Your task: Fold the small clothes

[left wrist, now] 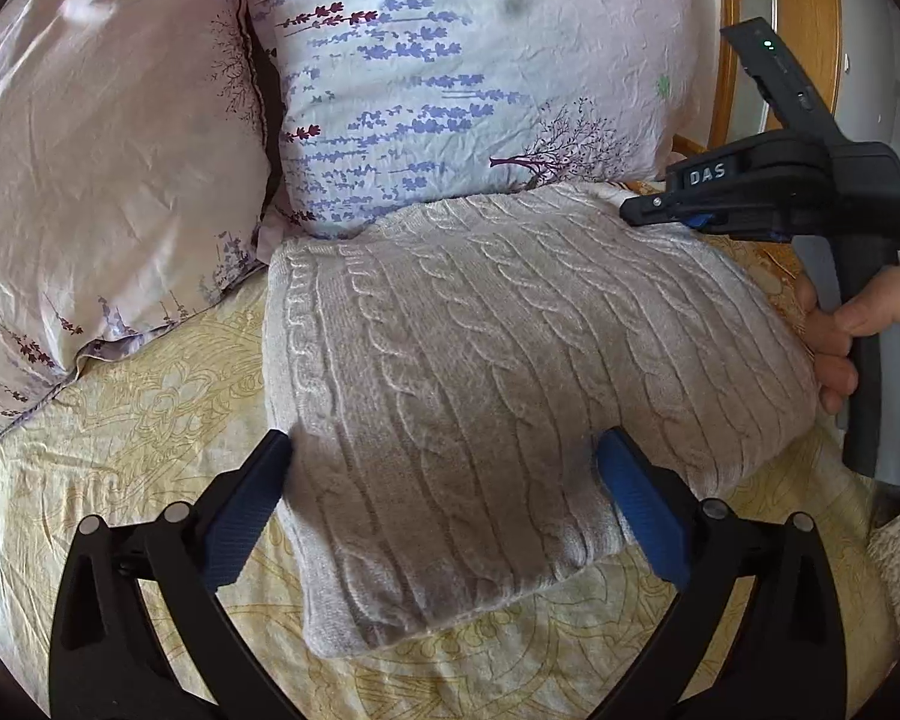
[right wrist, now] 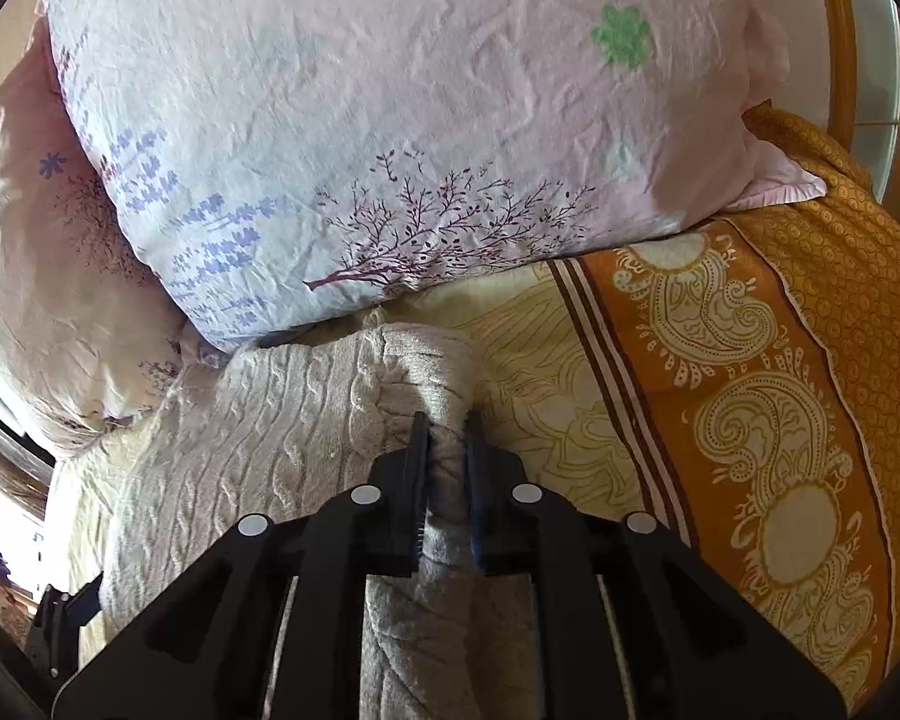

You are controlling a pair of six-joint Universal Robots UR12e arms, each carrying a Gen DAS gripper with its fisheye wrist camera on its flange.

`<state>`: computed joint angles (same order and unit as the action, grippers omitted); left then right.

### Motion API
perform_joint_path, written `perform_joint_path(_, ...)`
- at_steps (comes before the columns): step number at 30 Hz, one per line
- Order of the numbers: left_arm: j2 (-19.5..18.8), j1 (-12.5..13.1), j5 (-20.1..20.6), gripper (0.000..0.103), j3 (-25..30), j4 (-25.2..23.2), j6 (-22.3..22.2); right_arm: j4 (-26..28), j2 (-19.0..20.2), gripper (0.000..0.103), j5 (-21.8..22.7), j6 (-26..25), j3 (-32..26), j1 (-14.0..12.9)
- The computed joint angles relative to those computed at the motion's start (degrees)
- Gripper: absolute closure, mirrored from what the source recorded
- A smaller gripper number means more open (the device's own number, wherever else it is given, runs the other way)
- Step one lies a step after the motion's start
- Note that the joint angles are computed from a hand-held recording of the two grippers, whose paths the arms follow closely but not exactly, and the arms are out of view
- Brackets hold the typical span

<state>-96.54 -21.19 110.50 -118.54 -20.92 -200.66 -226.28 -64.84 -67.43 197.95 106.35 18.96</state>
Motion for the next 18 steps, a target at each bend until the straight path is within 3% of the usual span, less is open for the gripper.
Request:
perform_joint_path(2,0.7,0.1,0.3,0.002,-0.6,0.6,-0.4,-3.2,0.0,0.065,4.9,3.8,1.8,-1.9)
perform_joint_path(6,1.4,-0.5,5.6,0.002,-1.5,2.8,-1.0,-6.3,0.3,0.064,10.4,4.1,4.6,-3.7)
perform_joint_path(8,1.4,-0.5,6.5,0.002,-1.6,2.8,-1.0,-6.8,0.6,0.064,11.7,3.1,5.7,-4.0)
perform_joint_path(12,1.2,-0.2,4.7,0.002,-1.1,0.1,-2.4,-6.7,1.0,0.066,13.3,1.3,6.4,-4.2)
perform_joint_path(15,0.6,-0.6,4.0,0.002,-0.4,-1.6,-2.3,-5.2,1.2,0.069,11.5,-0.5,6.3,-3.3)
perform_joint_path(18,0.1,-0.8,2.7,0.002,0.2,-3.1,-2.7,-4.6,1.9,0.084,11.8,-0.1,5.1,-2.9)
